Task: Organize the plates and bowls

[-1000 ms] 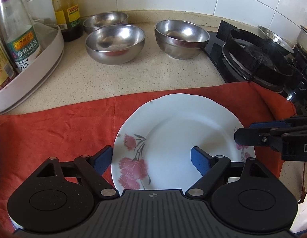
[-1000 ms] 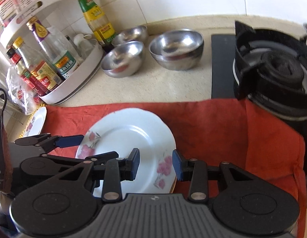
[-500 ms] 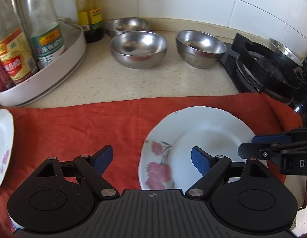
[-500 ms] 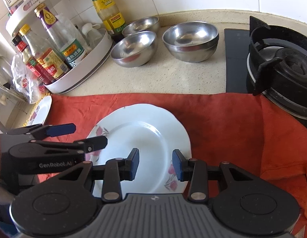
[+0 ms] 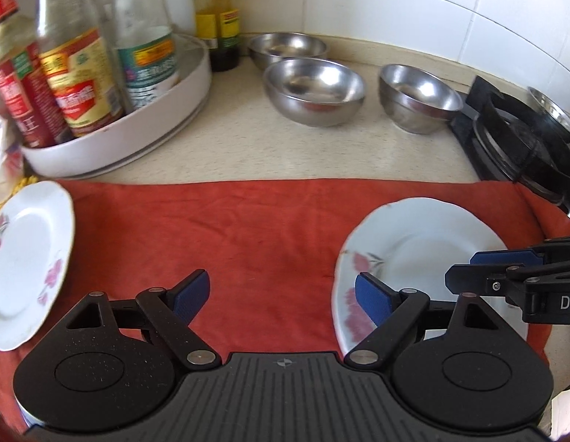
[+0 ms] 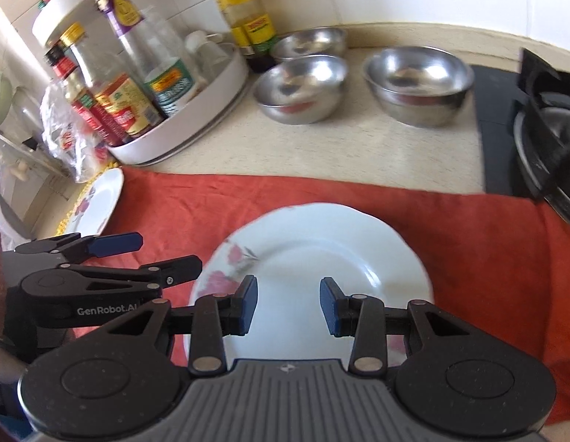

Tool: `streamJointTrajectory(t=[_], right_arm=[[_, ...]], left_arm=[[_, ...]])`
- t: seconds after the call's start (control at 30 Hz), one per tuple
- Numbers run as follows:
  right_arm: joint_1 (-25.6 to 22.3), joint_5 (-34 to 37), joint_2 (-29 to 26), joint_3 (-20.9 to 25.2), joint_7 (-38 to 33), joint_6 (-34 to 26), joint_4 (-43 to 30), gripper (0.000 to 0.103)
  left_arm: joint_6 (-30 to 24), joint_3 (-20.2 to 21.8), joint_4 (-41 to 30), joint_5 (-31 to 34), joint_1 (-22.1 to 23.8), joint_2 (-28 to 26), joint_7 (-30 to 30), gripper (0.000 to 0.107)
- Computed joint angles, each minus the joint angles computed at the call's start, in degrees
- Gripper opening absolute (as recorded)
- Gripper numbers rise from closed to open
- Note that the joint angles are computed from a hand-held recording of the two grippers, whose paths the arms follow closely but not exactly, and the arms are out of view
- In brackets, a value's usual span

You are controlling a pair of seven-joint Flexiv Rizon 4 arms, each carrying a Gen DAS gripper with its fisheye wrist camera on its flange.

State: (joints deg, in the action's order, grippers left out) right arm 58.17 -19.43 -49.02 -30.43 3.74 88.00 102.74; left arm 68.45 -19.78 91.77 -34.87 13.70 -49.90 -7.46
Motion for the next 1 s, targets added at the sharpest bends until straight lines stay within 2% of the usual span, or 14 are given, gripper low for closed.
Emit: streamJointTrajectory(t=[0.17,0.5,0.77,1.0], right_arm=[[-4.07,-1.88,-1.68,3.66,-3.14,-1.06,-5.71,0.039],[-14.43,-6.23,-6.65,15.09,-11.14,-5.52,-20.55,0.04],[-21.1,-6.91,-14.37,24.4,-21.19,-12.04,-37.67,0.042],[-23.42,-3.36,-22.69,30.61,-31.32,-19.87,-54.59,0.042]], left_arm=[[-0.45,1.01,-2.42,-0.3,0.27,-0.97,-1.99,0.091],[-0.7,3.82,-8.37,0.84,0.65,-3.54,-7.9,0.091],[-1.15,6.83,-16.5,2.73,0.71,-7.04,-15.17,0.092],[-3.49,9.9,-24.52,6.07,0.74,-11.03,-22.48,0.093]])
